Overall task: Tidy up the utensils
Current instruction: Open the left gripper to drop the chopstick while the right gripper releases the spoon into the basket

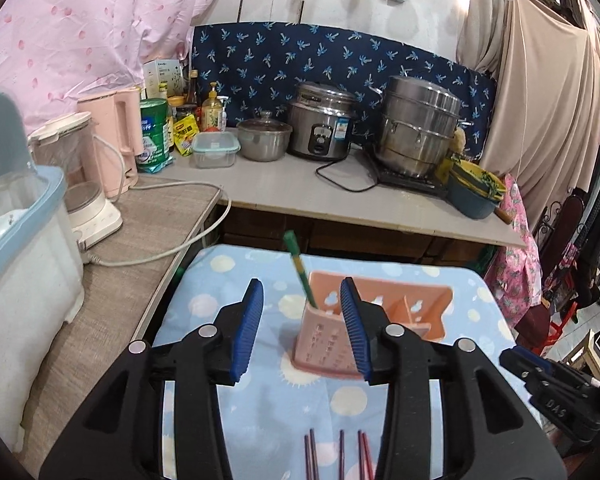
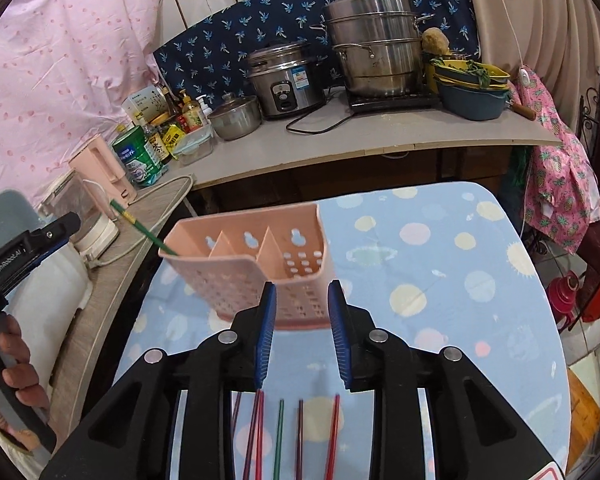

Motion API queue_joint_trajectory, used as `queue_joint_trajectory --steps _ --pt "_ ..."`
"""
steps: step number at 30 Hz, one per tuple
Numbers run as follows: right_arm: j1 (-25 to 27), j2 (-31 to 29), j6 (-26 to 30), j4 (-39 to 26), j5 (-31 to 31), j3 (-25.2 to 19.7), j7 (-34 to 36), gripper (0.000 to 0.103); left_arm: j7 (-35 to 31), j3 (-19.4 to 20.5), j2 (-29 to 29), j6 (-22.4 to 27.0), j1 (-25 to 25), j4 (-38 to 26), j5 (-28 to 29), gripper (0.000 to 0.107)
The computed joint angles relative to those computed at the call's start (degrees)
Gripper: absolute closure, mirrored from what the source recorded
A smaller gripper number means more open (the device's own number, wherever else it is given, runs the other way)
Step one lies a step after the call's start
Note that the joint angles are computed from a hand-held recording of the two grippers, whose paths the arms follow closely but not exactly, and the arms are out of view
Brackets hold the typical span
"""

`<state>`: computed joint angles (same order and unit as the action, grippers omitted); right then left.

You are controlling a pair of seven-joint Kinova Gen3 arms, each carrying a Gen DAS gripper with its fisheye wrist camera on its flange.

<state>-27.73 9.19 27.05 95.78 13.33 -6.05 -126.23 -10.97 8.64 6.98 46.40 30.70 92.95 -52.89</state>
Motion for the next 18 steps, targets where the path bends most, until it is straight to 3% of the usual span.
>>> queue_joint_trajectory --steps 7,18 --pt "-1.9 -5.4 -2.3 9.6 7.1 -0.5 -9.8 0.076 5.6 2.2 -2.5 1.7 1.3 7.4 -1.0 0.069" --pt "-3.2 -9.4 -0.1 21.3 21.6 -7.3 -28.4 0.076 13.2 6.6 -4.4 0.6 2.8 18.6 1.4 0.069"
